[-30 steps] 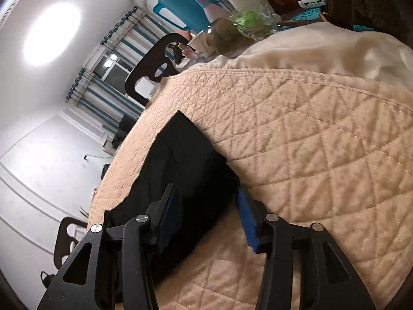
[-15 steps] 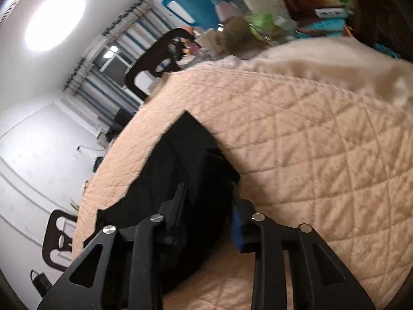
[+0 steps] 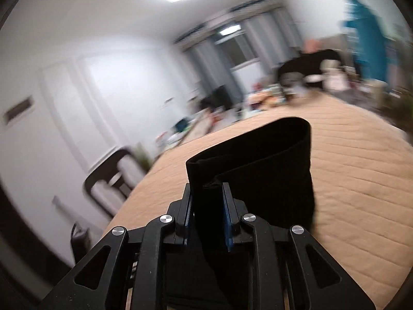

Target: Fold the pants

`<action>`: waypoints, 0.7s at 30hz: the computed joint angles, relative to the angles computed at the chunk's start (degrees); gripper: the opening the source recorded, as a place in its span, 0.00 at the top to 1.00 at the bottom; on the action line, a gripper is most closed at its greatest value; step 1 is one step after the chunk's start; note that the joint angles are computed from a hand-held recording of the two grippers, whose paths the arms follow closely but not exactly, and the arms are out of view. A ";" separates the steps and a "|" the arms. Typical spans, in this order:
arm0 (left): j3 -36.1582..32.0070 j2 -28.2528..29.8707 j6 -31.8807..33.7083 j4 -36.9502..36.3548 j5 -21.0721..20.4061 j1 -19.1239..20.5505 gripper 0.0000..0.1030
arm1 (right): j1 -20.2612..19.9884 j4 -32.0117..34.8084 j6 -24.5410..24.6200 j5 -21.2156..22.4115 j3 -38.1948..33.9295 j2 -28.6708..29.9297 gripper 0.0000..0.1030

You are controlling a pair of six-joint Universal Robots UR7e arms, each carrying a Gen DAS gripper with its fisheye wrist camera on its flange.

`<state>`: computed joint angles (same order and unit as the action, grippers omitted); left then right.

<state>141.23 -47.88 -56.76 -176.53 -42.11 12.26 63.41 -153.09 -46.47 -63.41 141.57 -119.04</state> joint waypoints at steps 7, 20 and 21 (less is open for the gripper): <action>4.68 -5.29 -12.11 7.68 2.13 -1.86 0.50 | 10.26 0.39 -8.46 -14.33 2.28 15.52 0.81; 8.11 -7.75 -18.61 9.13 1.89 -2.99 0.50 | 12.68 -7.06 -14.32 -20.91 7.77 17.99 0.80; 8.40 -7.97 -18.96 9.34 1.84 -3.16 0.50 | 12.29 -8.15 -15.59 -21.42 8.74 18.26 0.80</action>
<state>149.63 -55.85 -75.73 -167.19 -40.27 9.10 75.71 -161.24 -62.06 -84.83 150.31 -100.78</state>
